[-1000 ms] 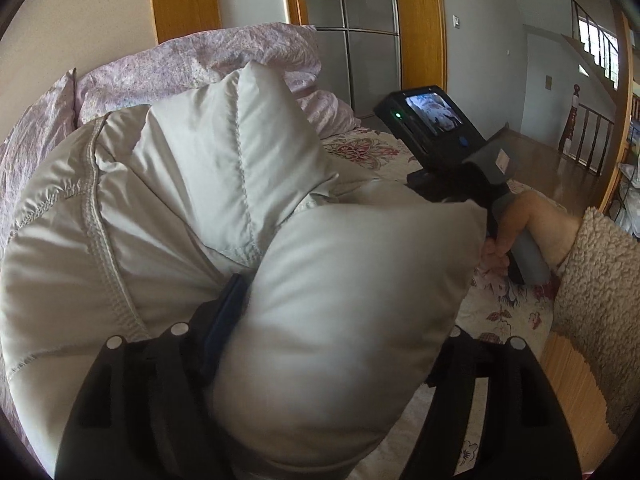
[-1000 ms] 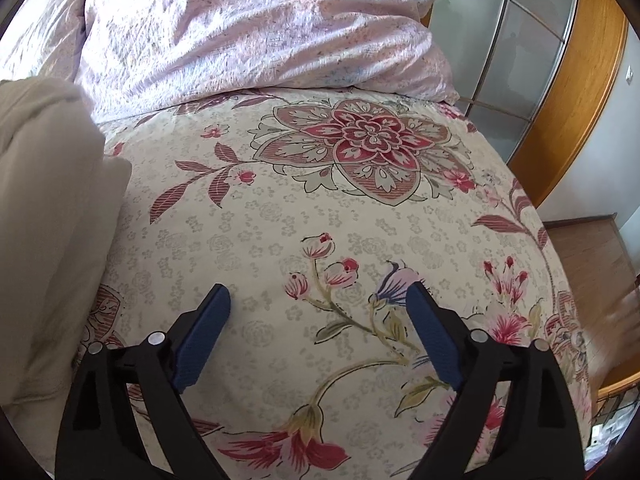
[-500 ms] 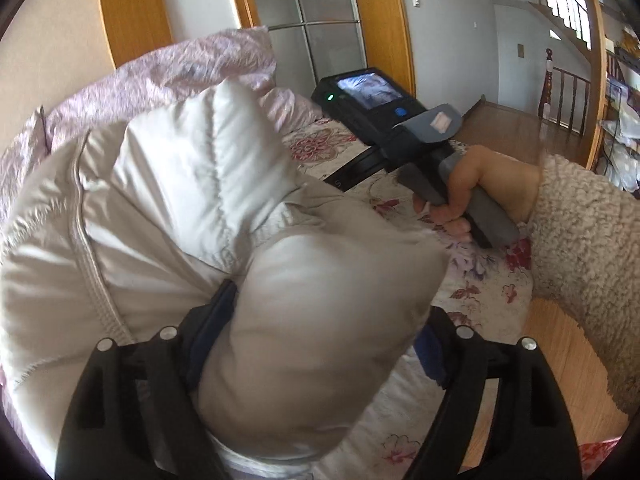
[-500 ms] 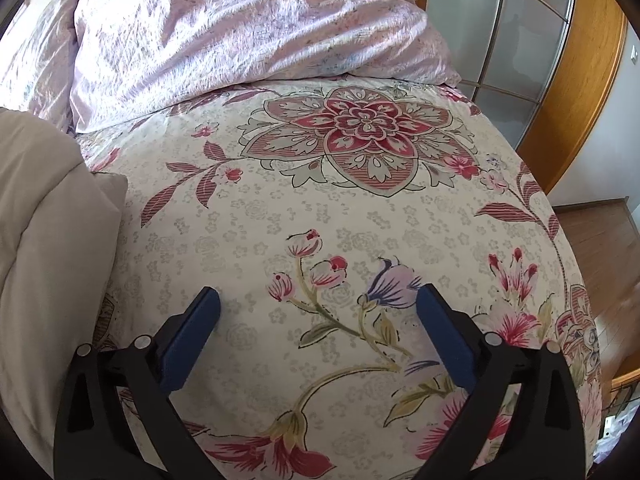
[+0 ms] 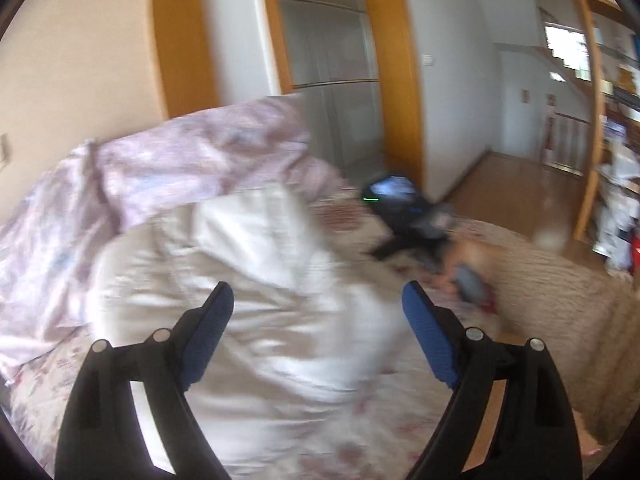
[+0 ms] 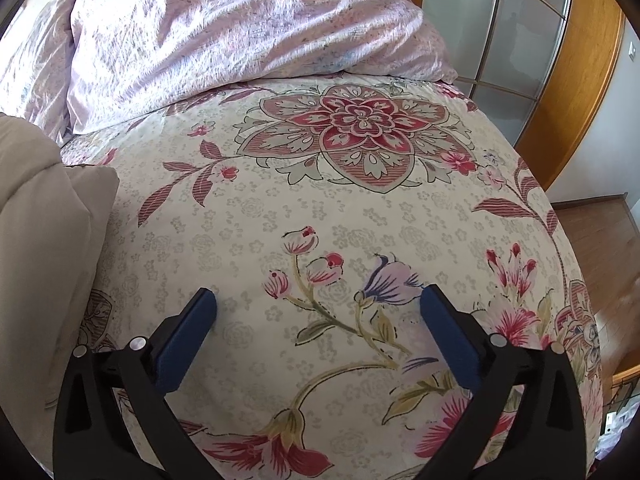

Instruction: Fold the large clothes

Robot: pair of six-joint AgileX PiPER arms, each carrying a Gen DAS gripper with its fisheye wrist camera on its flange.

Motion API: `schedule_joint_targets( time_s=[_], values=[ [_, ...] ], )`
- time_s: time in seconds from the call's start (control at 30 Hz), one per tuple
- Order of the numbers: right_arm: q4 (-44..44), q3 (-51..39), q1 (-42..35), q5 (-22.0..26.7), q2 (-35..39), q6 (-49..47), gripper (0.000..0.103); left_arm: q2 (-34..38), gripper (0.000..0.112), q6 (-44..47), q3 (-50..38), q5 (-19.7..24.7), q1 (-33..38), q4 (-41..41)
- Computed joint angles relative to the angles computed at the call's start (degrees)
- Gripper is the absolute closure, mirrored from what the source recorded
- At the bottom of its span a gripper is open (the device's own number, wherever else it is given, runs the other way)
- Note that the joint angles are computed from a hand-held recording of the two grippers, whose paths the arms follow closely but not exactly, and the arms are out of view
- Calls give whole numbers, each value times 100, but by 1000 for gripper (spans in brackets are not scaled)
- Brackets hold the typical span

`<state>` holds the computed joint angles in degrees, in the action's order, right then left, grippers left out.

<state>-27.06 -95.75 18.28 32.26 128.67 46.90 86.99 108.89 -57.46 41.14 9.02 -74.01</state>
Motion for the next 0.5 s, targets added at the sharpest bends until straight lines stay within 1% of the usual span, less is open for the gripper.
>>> schedule_joint_targets(
  time_s=[0.07, 0.13, 0.17, 0.23, 0.33, 0.43, 0.5],
  values=[
    [-5, 24, 3, -7, -13, 25, 2, 222, 26, -289, -320, -425, 77, 24],
    [4, 42, -5, -18, -22, 27, 2, 496, 26, -819, -732, -769, 109, 277],
    [7, 40, -7, -19, -22, 26, 2, 621, 26, -1071, -913, -917, 114, 388],
    [14, 37, -10, -13, -22, 25, 2, 895, 26, -1579, -1315, -1076, 137, 658],
    [25, 30, -12, -6, -21, 12, 2, 1283, 26, -2167, -1772, -1484, 54, 1061],
    [30, 31, -11, -3, -23, 10, 2, 1666, 26, -2847, -2228, -1582, 6, 1644],
    [28, 32, -9, -2, -24, 13, 2, 1890, 26, -3192, -2477, -1541, 0, 1940]
  ],
)
